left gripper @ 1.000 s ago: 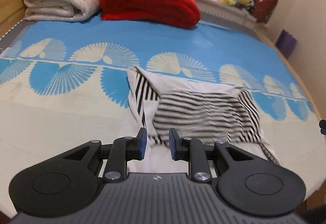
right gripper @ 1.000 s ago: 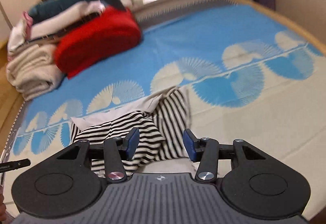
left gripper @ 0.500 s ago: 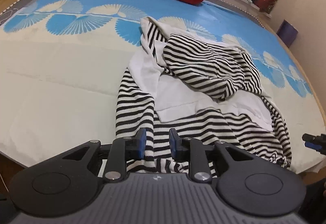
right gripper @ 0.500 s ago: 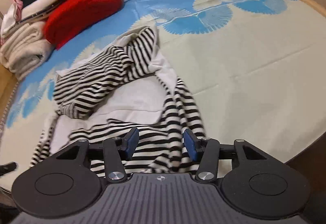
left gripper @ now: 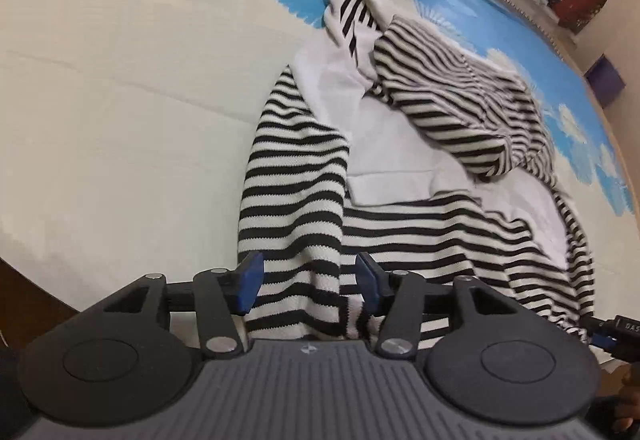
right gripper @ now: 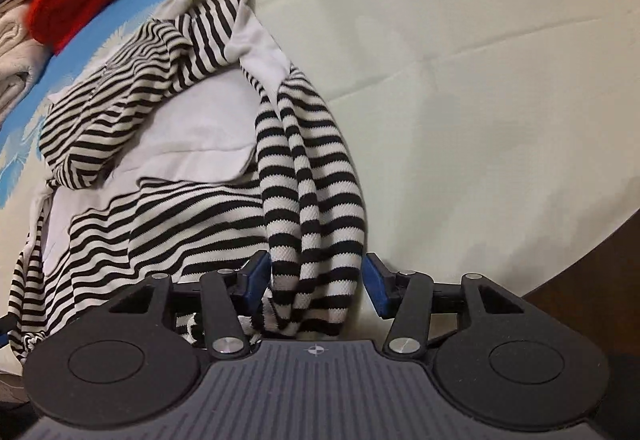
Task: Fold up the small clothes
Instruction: 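Grasp the striped hem edge with the left gripper while the right gripper grasps the hem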
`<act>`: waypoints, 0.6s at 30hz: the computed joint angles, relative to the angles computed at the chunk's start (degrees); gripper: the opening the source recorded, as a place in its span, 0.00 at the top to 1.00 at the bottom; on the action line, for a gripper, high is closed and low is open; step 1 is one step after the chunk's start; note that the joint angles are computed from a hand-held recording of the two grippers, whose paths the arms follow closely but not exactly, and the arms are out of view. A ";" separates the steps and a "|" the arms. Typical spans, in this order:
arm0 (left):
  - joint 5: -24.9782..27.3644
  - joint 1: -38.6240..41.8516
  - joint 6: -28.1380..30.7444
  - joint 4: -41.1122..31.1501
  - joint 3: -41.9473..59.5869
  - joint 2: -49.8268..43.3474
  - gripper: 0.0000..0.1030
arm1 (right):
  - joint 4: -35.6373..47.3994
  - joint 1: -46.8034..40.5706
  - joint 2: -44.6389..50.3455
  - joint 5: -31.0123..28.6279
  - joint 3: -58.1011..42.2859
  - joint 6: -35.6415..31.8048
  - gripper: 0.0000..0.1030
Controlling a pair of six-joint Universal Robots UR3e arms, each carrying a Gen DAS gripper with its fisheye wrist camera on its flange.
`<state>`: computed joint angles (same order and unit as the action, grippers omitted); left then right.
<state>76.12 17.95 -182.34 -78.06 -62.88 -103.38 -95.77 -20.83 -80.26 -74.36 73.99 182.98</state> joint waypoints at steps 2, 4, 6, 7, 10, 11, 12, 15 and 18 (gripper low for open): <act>3.52 -1.46 -0.01 -1.39 1.19 -1.66 0.45 | -0.01 0.88 0.71 -0.77 -0.18 0.24 0.46; 5.23 -1.96 -0.54 -3.43 2.32 -3.16 0.45 | 0.37 1.74 1.35 -1.78 -0.42 0.42 0.46; 5.81 -1.95 -1.13 -4.95 2.84 -4.04 0.45 | 0.63 2.30 1.70 -2.95 -0.39 0.80 0.46; 6.08 -2.01 -1.10 -5.34 2.92 -4.29 0.45 | 0.46 2.41 1.63 -3.33 -0.09 0.98 0.46; 7.00 -2.66 -0.16 -4.66 2.14 -4.11 0.48 | 0.21 2.26 1.12 -3.25 0.61 0.81 0.46; 6.94 -2.81 0.32 -4.58 2.07 -4.10 0.53 | 0.24 2.27 0.88 -3.20 0.82 0.53 0.46; 6.89 -2.96 0.91 -4.61 2.07 -4.05 0.56 | 0.29 2.33 0.71 -3.13 1.02 0.05 0.47; 5.39 -2.76 2.77 -3.98 1.24 -3.40 0.86 | 0.43 2.18 0.25 -1.80 1.37 -1.58 0.72; 4.89 -2.42 2.95 -2.46 -0.73 -1.36 0.92 | -0.02 1.59 -0.47 0.11 1.60 -2.42 0.87</act>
